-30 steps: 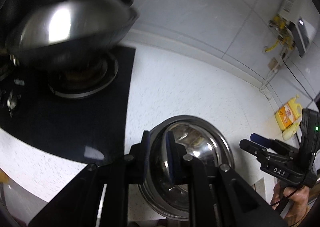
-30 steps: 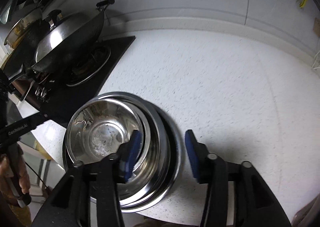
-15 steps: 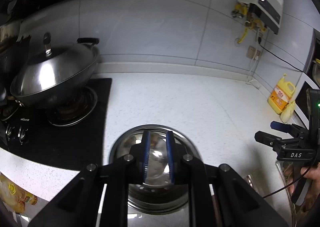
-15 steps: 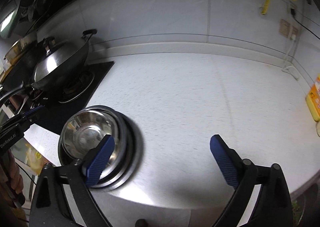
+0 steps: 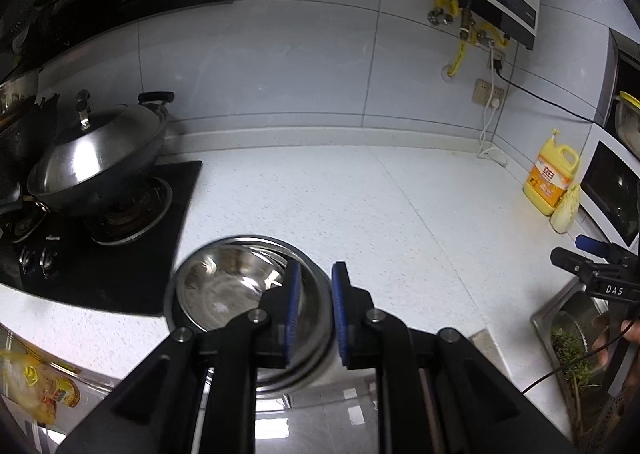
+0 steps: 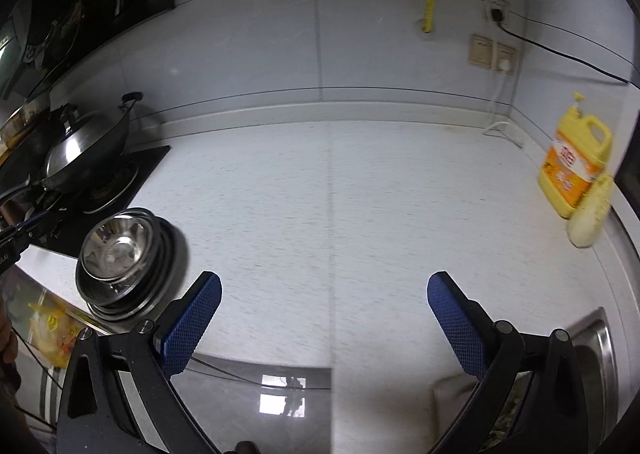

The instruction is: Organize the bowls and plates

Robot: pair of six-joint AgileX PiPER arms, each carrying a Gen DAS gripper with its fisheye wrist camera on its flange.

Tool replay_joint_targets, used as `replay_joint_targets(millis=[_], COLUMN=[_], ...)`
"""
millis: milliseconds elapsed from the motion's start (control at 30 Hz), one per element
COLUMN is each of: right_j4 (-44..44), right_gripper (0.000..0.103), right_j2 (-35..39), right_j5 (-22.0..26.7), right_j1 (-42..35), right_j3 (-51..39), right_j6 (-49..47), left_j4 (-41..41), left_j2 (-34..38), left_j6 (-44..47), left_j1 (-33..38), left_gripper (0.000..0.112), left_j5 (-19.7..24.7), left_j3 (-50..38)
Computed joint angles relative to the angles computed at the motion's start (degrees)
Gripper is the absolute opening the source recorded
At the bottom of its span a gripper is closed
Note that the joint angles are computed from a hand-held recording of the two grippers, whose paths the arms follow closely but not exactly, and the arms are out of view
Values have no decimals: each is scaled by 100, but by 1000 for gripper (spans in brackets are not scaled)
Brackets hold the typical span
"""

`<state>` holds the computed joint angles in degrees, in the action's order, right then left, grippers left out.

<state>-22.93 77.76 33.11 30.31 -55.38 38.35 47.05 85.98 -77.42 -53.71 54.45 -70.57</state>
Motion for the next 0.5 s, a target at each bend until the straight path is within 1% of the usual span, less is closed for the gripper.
replay_joint_targets(millis=[133,267,400,500], right_j4=[360,683,566,289], right_gripper=[101,101,101,101], right_j2=[-398,-735,-1035,-1161], right_j5=[-109,-94,45,168], right_j1=[-382,-730,-809,-737], right_j3=[335,550,700,750], right_j6=[-474,-920,-756,-419], left_j4=[-39,-120,-169,-167], left_j2=[194,399,476,424], left_j6=[-111,-22,157,157], left_j1=[-248,-395,-372,-388], left_gripper=[15,15,15,15], left_j5=[56,114,-50,-217], left_j3=[-253,-543,-634,-551])
